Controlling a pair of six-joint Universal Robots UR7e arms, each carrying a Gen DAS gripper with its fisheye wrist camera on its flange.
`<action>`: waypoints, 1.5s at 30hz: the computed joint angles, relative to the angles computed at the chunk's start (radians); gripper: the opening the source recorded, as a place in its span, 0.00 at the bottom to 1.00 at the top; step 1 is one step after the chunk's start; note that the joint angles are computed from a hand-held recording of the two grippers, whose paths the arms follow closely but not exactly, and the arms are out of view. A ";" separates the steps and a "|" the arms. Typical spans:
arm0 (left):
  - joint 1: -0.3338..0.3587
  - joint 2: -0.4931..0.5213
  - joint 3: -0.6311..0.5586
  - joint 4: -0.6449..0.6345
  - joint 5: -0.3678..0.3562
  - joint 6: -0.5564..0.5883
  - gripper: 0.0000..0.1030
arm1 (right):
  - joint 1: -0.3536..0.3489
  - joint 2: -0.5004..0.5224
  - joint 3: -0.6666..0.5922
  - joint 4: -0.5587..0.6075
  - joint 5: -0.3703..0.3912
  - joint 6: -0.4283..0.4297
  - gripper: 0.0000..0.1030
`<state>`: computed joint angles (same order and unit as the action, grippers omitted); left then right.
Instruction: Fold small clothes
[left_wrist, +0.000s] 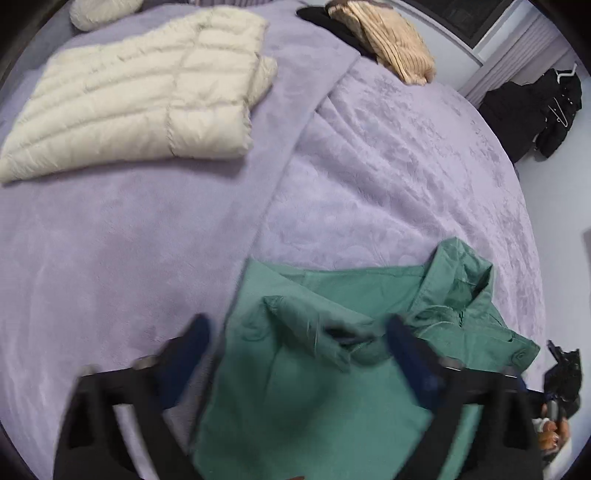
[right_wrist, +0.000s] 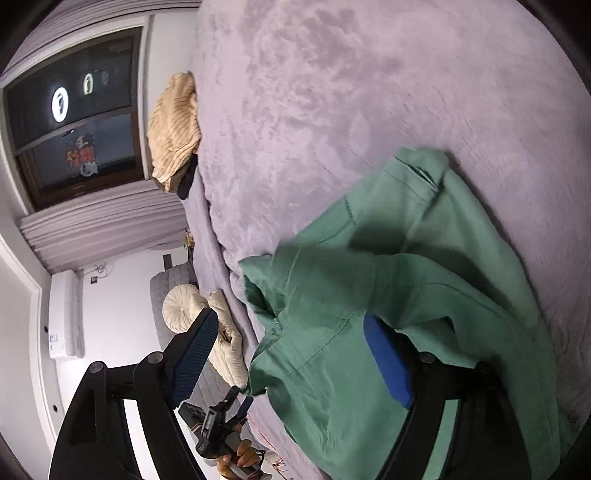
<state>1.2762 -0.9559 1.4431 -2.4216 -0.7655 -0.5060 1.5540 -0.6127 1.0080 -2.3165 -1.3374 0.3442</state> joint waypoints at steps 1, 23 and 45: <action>-0.009 -0.009 0.010 -0.015 0.018 0.022 0.99 | 0.012 -0.006 -0.012 0.022 -0.033 -0.032 0.82; 0.014 0.251 -0.161 0.123 0.208 0.074 0.99 | 0.130 0.223 -0.314 0.200 -0.663 -0.509 0.04; -0.202 0.075 0.245 0.016 -0.046 0.073 0.99 | 0.155 -0.098 0.332 0.098 -0.440 -0.376 0.30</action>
